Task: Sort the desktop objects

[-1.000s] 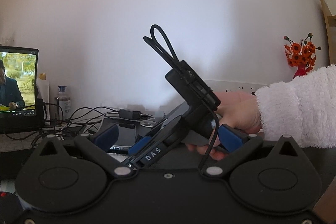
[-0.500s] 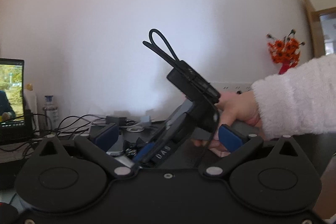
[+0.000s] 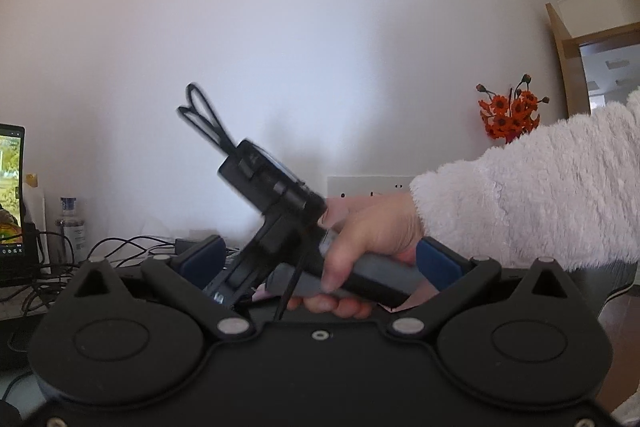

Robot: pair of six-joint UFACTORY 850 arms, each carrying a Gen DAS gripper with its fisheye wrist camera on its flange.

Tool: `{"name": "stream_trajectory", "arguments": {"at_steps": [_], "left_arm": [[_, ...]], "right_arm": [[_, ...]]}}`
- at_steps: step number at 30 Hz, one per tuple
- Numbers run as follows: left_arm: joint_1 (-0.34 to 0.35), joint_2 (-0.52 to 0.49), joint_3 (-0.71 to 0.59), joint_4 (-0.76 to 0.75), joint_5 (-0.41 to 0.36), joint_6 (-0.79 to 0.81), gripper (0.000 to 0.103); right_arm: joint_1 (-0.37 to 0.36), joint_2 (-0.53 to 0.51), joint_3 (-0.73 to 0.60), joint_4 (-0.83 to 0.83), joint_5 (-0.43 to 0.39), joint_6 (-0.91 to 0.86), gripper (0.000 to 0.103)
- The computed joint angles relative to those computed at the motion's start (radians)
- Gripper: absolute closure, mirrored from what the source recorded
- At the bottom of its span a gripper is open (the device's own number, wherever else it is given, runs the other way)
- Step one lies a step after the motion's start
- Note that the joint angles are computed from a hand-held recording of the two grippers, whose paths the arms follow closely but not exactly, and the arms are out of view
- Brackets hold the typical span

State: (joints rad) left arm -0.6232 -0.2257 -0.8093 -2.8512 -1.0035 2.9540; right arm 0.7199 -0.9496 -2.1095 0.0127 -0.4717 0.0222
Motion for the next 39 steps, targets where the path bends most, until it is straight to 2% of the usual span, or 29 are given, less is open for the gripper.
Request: {"name": "stream_trajectory", "arguments": {"at_steps": [2,5,11,16,22,24,28,29,34,39], "left_arm": [[0.008,-0.001,-0.004,0.011,0.001,-0.024,0.0],[0.015,-0.002,-0.007,0.021,0.004,-0.047,0.0],[0.02,-0.002,-0.009,0.018,0.006,-0.046,0.0],[0.02,-0.005,-0.017,0.022,0.024,-0.054,0.0],[0.017,-0.005,-0.022,0.013,0.039,-0.05,0.0],[0.017,-0.005,-0.022,0.012,0.042,-0.049,0.0],[0.016,-0.007,-0.025,0.013,0.049,-0.05,0.0],[0.016,-0.008,-0.027,0.012,0.052,-0.052,0.0],[0.016,-0.01,-0.03,0.01,0.054,-0.053,0.0],[0.016,-0.01,-0.03,0.01,0.059,-0.051,0.0]], "right_arm": [[0.008,0.007,0.02,-0.052,0.024,0.022,0.028],[0.003,0.025,0.05,0.019,0.044,-0.047,0.042],[-0.006,0.064,0.109,0.063,0.054,-0.075,0.048],[-0.031,0.119,0.198,0.259,0.093,-0.184,0.057],[-0.058,0.192,0.322,0.465,0.146,-0.249,0.058],[-0.06,0.22,0.368,0.472,0.174,-0.199,0.058],[-0.047,0.281,0.464,0.265,0.247,0.092,0.063],[-0.047,0.296,0.486,0.259,0.258,0.119,0.065],[-0.049,0.356,0.57,0.336,0.286,0.096,0.067],[-0.039,0.398,0.613,0.212,0.244,0.143,0.067]]}}
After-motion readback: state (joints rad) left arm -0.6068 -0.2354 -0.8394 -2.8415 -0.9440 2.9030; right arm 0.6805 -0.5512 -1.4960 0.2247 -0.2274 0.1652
